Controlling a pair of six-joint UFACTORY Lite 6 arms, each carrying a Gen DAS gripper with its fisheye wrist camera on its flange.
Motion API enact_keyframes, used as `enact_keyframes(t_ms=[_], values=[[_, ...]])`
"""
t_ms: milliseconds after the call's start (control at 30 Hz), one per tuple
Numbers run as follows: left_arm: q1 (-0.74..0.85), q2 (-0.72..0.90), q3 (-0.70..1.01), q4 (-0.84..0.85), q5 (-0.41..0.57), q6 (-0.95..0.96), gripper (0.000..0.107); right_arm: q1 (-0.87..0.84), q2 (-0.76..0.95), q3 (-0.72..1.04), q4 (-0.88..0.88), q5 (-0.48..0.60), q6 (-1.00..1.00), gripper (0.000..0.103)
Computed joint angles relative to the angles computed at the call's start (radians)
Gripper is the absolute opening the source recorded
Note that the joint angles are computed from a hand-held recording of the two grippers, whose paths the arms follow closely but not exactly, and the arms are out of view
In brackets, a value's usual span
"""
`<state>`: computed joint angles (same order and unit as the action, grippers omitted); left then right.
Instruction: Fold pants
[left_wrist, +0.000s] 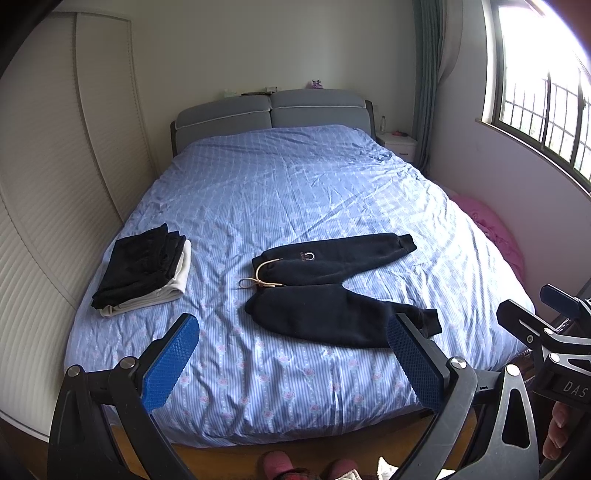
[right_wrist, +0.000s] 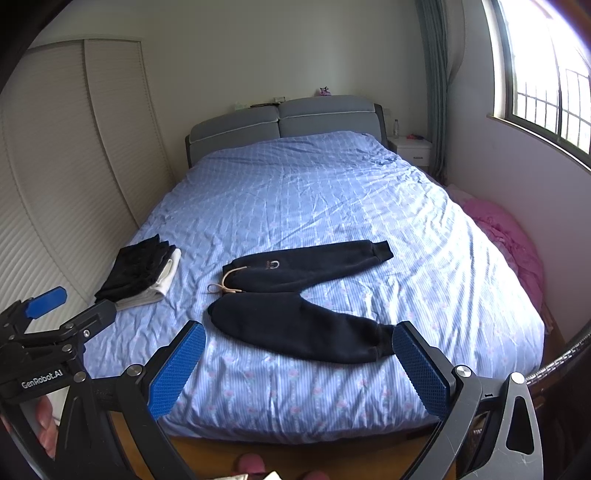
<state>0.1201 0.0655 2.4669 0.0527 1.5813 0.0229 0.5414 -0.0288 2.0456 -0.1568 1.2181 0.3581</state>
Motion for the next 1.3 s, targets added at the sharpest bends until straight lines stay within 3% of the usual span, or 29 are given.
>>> enact_keyframes(t_ms=[133,367,600,800,1100,1300], values=[[0.009,0.035,0.036,-0.004,0.016,0.004,0.103,-0.008,-0.009,-0.026,0.009,-0.007,-0.007,0.102],[0.009,0.002,-0.112,0.002,-0.045,0.000,0.103,-0.068,-0.016,-0.118,0.053,-0.049,-0.043,0.102],[0.071,-0.089,-0.475,-0.008,-0.254,0.038,0.103,-0.112,-0.006,-0.305,0.084,-0.144,-0.014,0.102],[0.160,0.030,-0.625,-0.081,-0.389,0.116,0.103,-0.135,0.105,-0.422,0.100,-0.257,0.038,0.102],[0.146,0.511,-0.380,-0.064,-0.455,0.145,0.103,-0.173,0.474,-0.299,0.122,-0.315,0.138,0.102],[0.122,0.904,-0.007,-0.057,-0.314,0.085,0.099,-0.216,0.713,-0.193,0.147,-0.323,0.178,0.097]])
